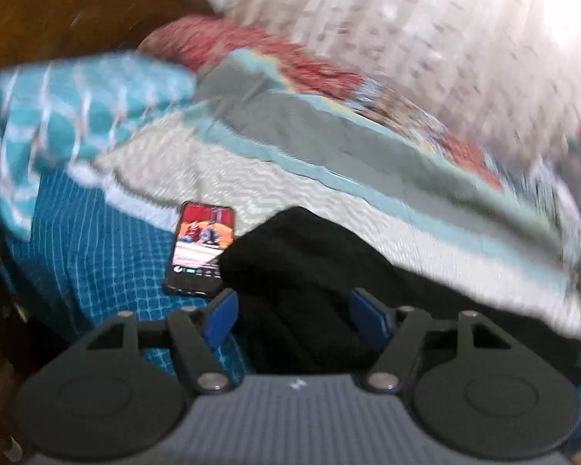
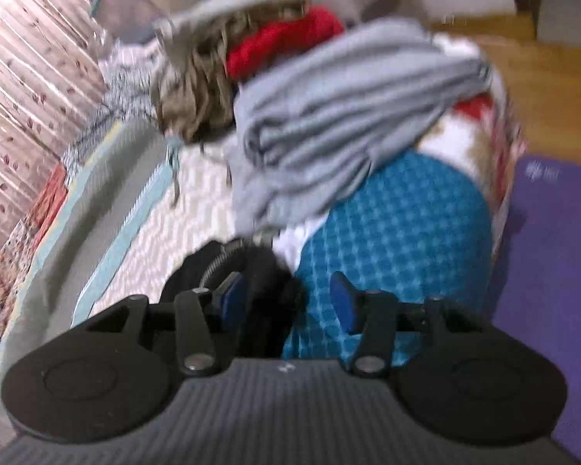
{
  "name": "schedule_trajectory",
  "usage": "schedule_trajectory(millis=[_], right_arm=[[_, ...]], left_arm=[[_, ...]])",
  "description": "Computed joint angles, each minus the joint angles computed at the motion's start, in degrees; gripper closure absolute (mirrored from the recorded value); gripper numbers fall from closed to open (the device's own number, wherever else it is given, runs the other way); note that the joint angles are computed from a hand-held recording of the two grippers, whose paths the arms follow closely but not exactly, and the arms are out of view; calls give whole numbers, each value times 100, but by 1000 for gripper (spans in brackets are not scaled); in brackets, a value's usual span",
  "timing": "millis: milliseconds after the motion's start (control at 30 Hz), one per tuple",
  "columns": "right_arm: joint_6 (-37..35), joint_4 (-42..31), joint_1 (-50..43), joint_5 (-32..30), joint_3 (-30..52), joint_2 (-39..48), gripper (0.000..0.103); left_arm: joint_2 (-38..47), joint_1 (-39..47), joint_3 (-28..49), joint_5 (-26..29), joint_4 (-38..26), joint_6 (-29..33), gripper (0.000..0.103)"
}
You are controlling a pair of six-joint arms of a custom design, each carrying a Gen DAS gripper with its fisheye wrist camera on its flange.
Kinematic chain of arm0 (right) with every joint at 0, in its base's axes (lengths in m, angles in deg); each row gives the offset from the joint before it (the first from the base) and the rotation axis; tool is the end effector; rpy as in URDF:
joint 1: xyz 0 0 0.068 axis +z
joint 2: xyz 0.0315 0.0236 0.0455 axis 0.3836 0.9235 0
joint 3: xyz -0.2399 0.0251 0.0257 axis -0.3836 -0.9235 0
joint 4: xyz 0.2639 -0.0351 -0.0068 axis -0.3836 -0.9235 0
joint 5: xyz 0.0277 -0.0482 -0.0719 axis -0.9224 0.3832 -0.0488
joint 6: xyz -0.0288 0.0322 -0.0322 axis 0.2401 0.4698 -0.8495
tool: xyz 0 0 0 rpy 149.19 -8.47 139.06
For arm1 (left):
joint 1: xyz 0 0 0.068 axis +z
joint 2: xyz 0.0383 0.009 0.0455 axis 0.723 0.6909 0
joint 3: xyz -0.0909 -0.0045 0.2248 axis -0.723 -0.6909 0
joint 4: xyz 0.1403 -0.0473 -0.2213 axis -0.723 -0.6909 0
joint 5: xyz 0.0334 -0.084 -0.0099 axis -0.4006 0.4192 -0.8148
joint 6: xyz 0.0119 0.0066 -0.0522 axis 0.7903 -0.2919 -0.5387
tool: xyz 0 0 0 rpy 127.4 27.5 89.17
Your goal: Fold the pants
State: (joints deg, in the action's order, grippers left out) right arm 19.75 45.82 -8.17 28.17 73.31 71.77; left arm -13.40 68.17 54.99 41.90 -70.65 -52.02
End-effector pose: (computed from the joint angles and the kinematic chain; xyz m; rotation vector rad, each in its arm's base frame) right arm 0.2706 -0.1583 0.2711 1.3074 1.8559 0.1679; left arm 0.2357 0.0813 0.2931 -0.4164 2.1556 -0.2765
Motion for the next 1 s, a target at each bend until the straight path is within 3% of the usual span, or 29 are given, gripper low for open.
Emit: schedule_trajectory(millis=[33, 100, 200, 267, 300, 333, 367, 400, 600, 700, 767, 833, 900, 1000], right_arm=[[-17, 40, 40, 34, -39, -66, 50], [-193, 148, 38, -108, -285, -293, 50], [-450, 97, 322, -165, -327, -365, 50], [-511, 78, 597, -135, -342, -347, 50], [-508, 65, 746, -118, -343, -324, 50], [-518, 57, 900, -108, -316, -257, 50], [-524, 16, 1055, -68, -365, -301, 50], [-549, -21, 1210, -29, -322, -237, 50], [-780, 2, 2056, -24, -248, -148, 51], [-1195, 161, 2508, -18, -183, -72, 51], [-1403, 233, 2754, -54, -89, 98, 51], [-1529, 226, 2962, -155, 71, 360, 51], [-1581, 116, 3121, -340, 245, 623, 51], [-1822, 98, 3340, -621, 239, 650, 51]], left_arm=[[384, 193, 274, 239, -66, -197, 22], [1171, 463, 784, 704, -42, -678, 16], [2221, 588, 1416, 1101, 116, -1370, 17], [2663, 511, 1609, 1246, 398, -1632, 23], [2796, 418, 1667, 1205, 472, -1681, 45], [2891, 313, 1726, 1161, 470, -1684, 75], [2985, 231, 1828, 1143, 447, -1637, 90], [2941, 182, 1811, 1196, 496, -1584, 94], [538, 787, -144, 2314, 1692, -1248, 94], [-67, 1120, -733, 2503, 995, -684, 94], [-56, 1080, -938, 1923, 437, -333, 93], [229, 915, -988, 1148, 81, -322, 85], [409, 947, -961, 1081, -11, -508, 77], [241, 1015, -843, 1086, 72, -778, 44]])
